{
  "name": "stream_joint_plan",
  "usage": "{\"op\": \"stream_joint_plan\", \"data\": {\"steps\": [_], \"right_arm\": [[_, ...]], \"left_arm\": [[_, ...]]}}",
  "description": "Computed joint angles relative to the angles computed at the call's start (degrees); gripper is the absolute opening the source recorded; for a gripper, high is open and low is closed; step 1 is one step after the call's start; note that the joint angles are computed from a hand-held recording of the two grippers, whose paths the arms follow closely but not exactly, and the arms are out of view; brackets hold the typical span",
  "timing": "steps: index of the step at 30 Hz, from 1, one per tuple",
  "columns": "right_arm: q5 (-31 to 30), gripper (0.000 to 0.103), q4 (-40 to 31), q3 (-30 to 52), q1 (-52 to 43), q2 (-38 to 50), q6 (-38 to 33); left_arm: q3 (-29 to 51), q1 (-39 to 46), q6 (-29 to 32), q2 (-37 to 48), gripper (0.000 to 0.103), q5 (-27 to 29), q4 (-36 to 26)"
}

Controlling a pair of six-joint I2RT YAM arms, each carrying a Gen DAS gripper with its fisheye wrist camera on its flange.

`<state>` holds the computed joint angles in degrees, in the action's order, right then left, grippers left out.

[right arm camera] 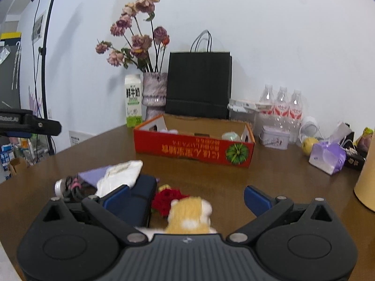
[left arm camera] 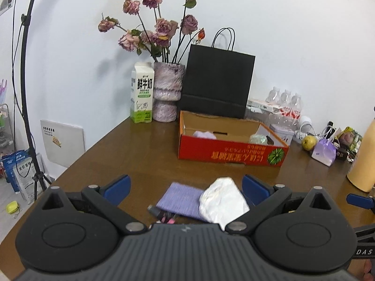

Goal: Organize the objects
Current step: 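Grasp the white plush sheep with the right gripper while the left tool returns to the pile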

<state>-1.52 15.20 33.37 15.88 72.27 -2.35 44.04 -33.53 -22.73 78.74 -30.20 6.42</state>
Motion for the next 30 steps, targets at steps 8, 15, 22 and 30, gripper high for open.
{"op": "stream_joint_plan", "data": {"steps": [8,15,22,30], "right_arm": [[0.3,0.103,-0.1,-3.7,1.2,0.6,-2.1],[-0.5,0.103,-2.9,-0.1,0.5,3.6,-2.4],[-2.3,0.103,-6.5,9.6,-2.3,13.8,3.3],[-8.0,0.077,-2.8,9.3,-5.4,19.1,9.6]], "left_arm": [[-7.1,0.3,-0.3,-4.0,0.103,0.9,-0.1],[-11.8,2.3,0.4,-6.0,0.103,2.3,0.2],[-12.5,5.4,0.1,-4.2,0.103,4.8,0.7],[-9.6,6.9,1.3,4.5,0.103,6.7,3.2]]}}
